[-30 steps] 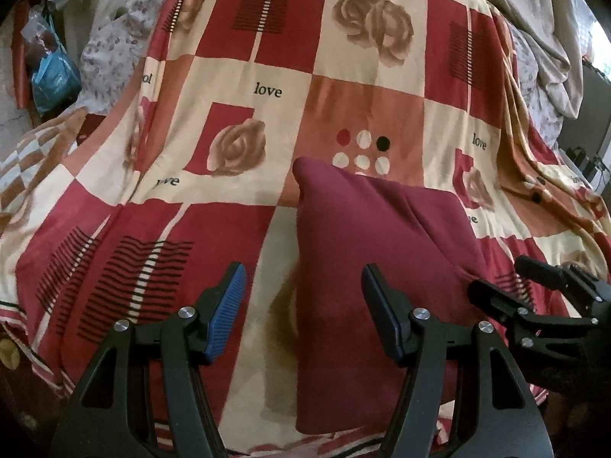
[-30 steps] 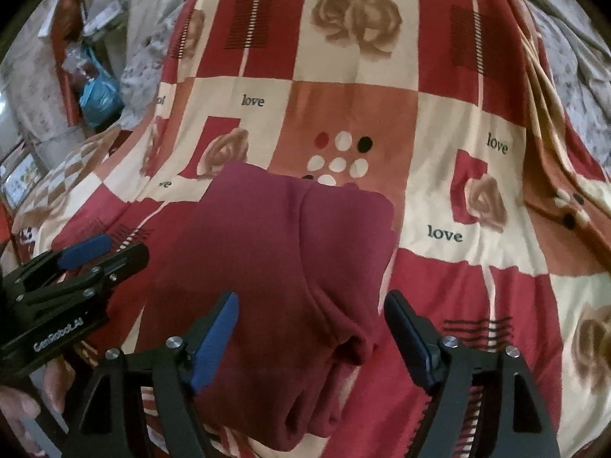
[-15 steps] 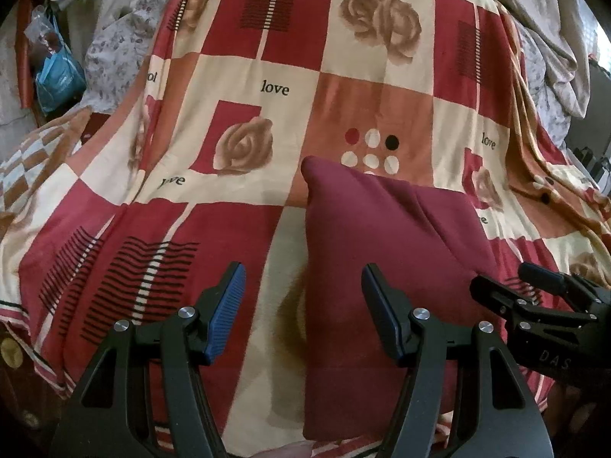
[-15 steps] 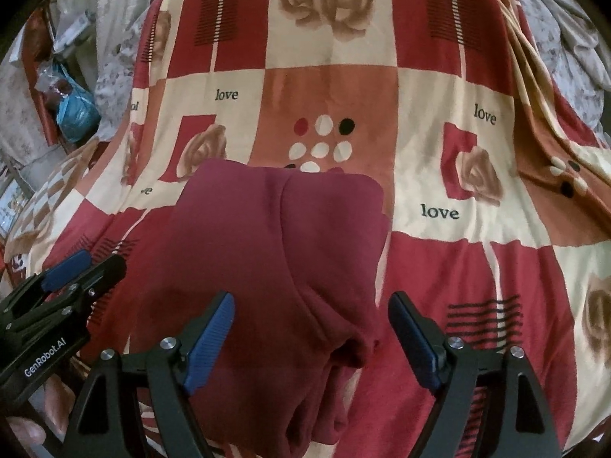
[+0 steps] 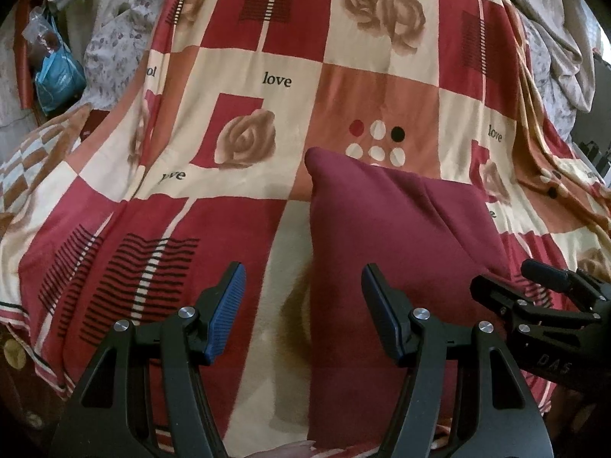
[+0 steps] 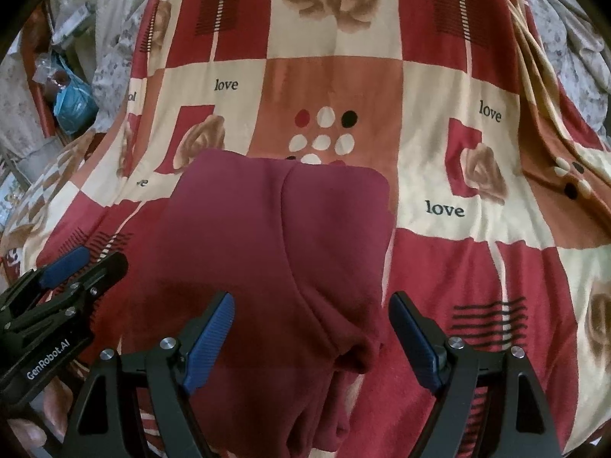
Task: Fold small clothes
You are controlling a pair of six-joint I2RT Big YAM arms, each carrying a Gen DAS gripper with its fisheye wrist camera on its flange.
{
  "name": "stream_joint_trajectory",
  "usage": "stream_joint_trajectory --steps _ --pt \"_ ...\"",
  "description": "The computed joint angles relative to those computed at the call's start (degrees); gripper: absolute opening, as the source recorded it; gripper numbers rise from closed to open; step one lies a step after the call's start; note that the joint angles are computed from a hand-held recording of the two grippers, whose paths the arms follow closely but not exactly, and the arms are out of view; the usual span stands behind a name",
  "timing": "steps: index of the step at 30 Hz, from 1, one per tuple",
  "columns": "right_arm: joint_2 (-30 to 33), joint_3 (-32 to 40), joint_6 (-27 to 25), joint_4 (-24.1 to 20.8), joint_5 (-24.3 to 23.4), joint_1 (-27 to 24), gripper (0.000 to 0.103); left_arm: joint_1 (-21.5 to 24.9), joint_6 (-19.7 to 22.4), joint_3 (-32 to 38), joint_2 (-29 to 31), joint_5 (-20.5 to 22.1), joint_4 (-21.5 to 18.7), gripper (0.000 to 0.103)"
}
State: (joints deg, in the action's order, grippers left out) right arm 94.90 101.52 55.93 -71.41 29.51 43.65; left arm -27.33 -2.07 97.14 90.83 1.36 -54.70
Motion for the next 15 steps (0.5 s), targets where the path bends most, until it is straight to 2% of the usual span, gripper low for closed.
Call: stream_joint_trajectory --steps 15 --pt "1.0 0.7 -0.7 -0.3 -0.9 -0.4 0.081 0.3 -0.2 0.7 0.8 0.2 -0.7 0.063"
